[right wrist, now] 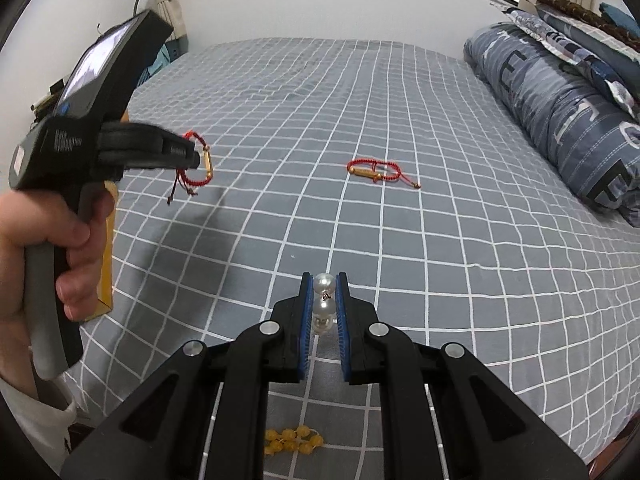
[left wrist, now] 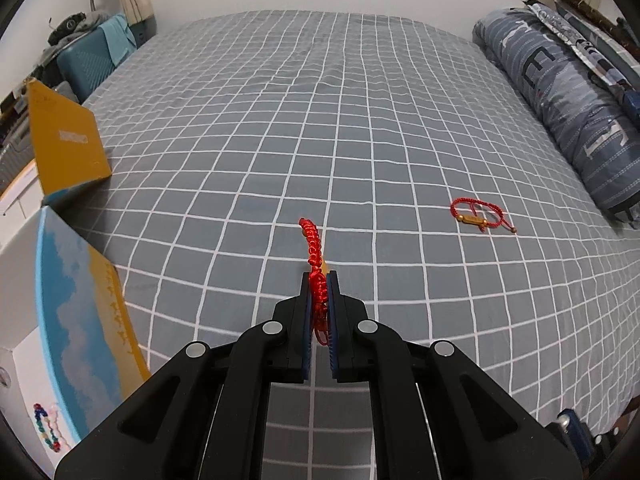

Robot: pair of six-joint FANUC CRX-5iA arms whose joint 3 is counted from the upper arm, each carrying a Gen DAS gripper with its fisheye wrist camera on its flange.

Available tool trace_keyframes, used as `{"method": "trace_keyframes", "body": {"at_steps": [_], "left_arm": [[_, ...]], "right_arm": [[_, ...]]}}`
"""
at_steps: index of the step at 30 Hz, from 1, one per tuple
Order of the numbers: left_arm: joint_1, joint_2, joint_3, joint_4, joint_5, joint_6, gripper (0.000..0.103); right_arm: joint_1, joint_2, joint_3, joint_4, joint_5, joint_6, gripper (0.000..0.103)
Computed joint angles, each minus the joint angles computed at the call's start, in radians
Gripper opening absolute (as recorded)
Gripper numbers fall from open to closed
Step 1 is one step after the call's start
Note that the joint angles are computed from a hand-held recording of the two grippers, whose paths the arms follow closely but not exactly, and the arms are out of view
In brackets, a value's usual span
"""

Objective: Organize jewelry
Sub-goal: 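Carry the red string bracelet and pearl earrings over the white box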

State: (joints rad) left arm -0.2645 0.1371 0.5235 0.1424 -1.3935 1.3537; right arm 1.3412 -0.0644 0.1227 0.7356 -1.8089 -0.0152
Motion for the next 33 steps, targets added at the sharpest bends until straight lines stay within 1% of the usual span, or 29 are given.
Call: {"method": "trace_keyframes", "body": {"at_steps": [7,11,19,26,33], "left_arm": [[0.021,-0.056,-0.038,0.015,-0.003,-0.028,0.006],[0.043,-0.098,-0.073,0.042,-0.005,-0.056,0.006],[0.084,-0.182,-0.127,0.064,-0.002,-0.083,0.006],[0.147,-0.261,-0.207,0.109,-0.002,-0.125,0.006],[0.214,-0.335,-0.270,0.141,0.010,-0.171,0.006]], "right_arm": [[0.028,0.017,0.045,0.040,-0.039,0.004,0.011],[0.040,0.026,0.072,0.061,-0.056,0.009,0.011],[0.050,0.054,0.125,0.085,-0.081,0.026,0.011],[0.044,0.076,0.159,0.089,-0.077,0.043,0.011],[0.021,0.101,0.196,0.085,-0.045,0.075,0.011]]}}
